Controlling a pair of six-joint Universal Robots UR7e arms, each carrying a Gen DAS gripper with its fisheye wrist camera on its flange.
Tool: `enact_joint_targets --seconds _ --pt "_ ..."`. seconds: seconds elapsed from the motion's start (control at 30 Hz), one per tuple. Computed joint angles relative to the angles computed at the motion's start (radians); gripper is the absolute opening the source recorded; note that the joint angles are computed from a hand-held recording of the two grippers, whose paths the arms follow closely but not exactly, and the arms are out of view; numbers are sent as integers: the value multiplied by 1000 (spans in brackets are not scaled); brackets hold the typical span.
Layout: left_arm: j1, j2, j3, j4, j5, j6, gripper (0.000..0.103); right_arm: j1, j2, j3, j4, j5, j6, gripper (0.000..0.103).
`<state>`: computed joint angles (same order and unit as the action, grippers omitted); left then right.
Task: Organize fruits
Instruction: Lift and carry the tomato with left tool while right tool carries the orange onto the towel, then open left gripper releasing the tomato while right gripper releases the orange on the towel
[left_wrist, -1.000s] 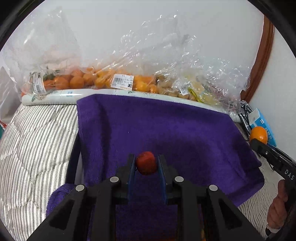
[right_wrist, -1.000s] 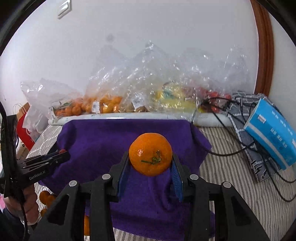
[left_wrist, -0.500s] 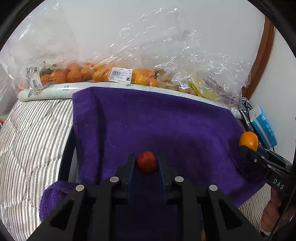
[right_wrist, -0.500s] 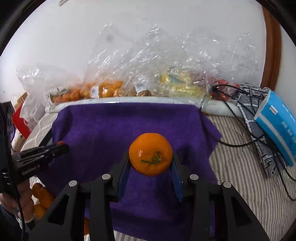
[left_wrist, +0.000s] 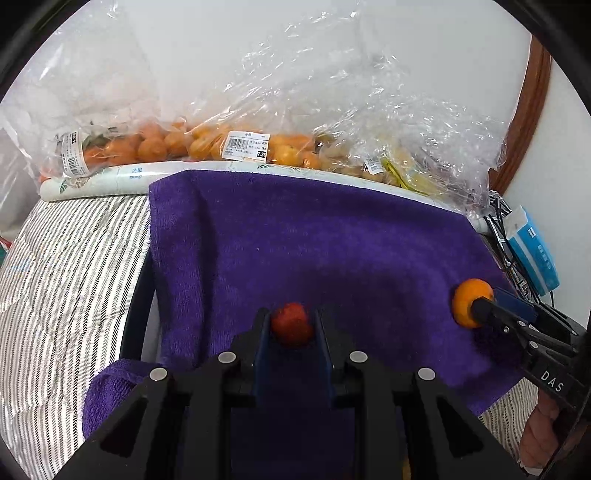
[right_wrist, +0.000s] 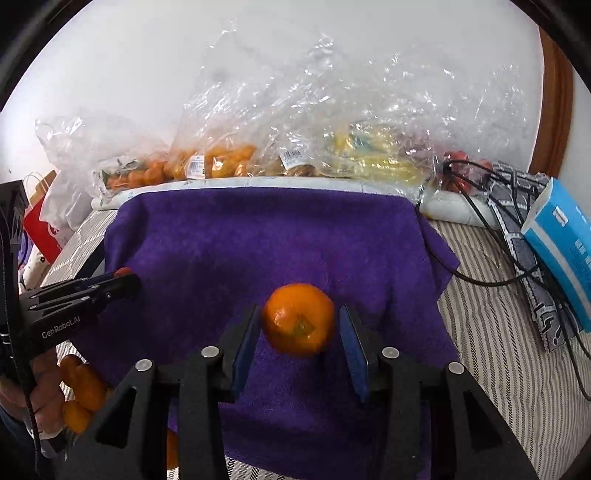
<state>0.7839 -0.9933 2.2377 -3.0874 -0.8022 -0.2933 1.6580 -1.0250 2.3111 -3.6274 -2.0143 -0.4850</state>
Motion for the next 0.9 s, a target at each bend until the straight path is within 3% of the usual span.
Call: enact_joint_targets --seconds 0.07,0.27,0.5,0.73,0.9 --pt "-5 -3 1 6 13 -14 45 6 4 -1 -10 -6 -6 49" --pt "-34 -14 27 -70 37 12 52 13 -3 8 -33 1 -2 58" --pt "-91 -14 43 -117 125 54 53 35 -21 25 -73 24 12 60" --pt "-155 -106 92 -53 113 -18 53 157 -82 70 -90 -66 13 60" --pt "-226 -194 156 85 186 -129 53 237 -121 122 -112 -133 56 62"
